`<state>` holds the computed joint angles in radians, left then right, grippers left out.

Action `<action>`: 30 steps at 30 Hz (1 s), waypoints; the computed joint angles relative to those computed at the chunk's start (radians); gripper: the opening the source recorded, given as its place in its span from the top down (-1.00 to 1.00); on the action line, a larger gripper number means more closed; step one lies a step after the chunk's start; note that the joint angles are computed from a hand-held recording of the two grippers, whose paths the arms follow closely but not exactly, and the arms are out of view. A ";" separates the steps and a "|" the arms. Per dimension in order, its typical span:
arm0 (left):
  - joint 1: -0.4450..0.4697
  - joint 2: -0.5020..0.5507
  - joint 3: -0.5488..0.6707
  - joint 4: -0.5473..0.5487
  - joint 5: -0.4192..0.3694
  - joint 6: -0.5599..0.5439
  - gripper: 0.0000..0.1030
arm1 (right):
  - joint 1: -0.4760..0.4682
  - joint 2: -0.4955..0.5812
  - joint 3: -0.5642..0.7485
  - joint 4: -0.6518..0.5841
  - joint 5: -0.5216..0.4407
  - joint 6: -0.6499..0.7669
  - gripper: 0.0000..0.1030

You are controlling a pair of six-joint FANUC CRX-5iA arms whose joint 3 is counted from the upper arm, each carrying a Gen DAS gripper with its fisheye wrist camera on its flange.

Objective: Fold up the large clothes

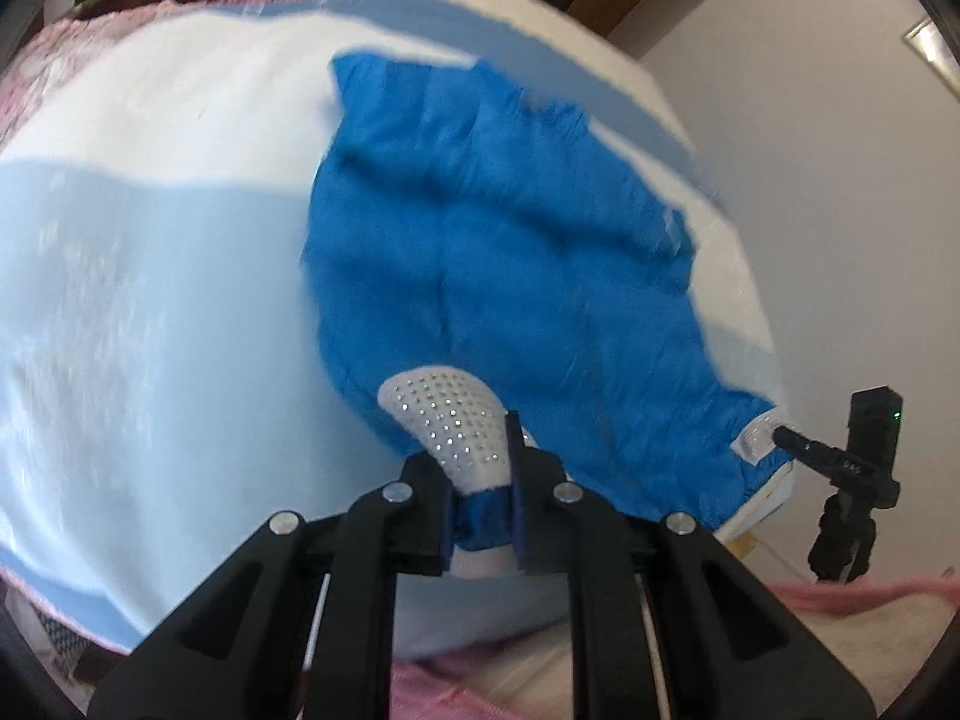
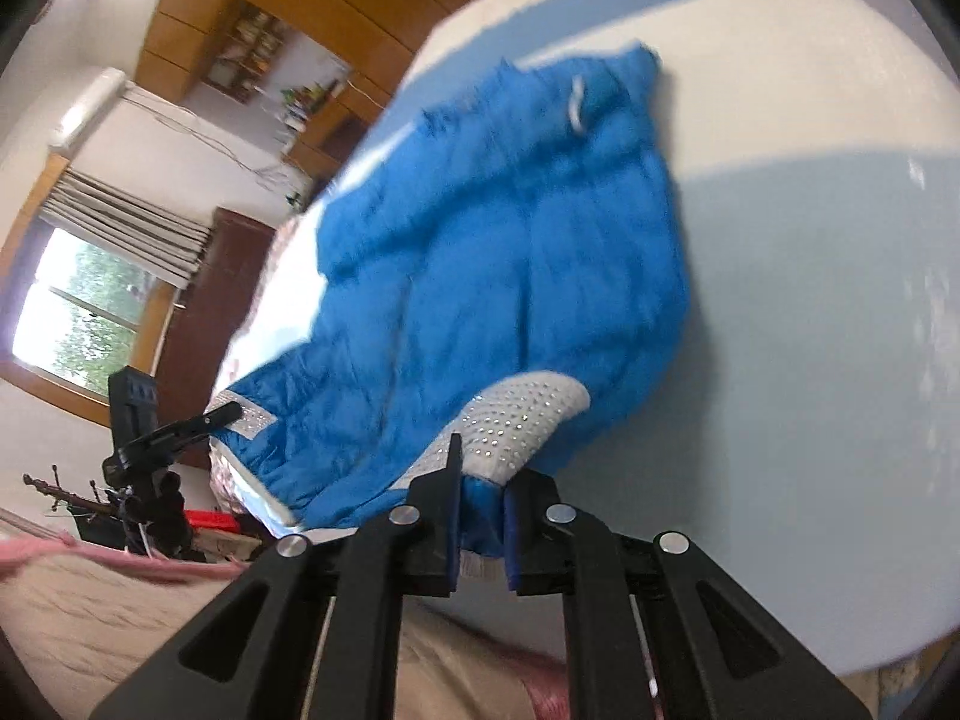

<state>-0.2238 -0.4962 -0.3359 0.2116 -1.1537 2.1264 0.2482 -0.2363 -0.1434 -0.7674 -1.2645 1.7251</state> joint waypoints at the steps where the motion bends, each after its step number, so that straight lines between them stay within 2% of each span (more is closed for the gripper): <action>1: 0.030 0.007 0.006 0.020 0.017 -0.034 0.77 | -0.011 0.026 0.036 -0.013 -0.007 0.008 0.81; 3: 0.085 0.026 0.009 0.069 0.053 -0.092 0.77 | -0.028 0.074 0.097 -0.032 -0.020 0.013 0.81; 8: 0.124 0.138 0.087 0.075 0.127 -0.154 0.77 | -0.061 0.203 0.265 -0.066 -0.055 0.008 0.81; 15: 0.208 0.307 0.173 0.179 0.219 -0.272 0.76 | -0.038 0.403 0.511 -0.039 -0.060 -0.054 0.81; 19: 0.231 0.414 0.257 0.198 0.231 -0.292 0.76 | -0.017 0.516 0.649 -0.005 -0.063 -0.105 0.81; 23: 0.241 0.511 0.350 0.171 0.224 -0.286 0.76 | -0.009 0.626 0.778 0.013 -0.073 -0.161 0.80; 30: 0.259 0.693 0.496 0.101 0.160 -0.235 0.75 | 0.017 0.811 0.982 0.077 -0.110 -0.258 0.80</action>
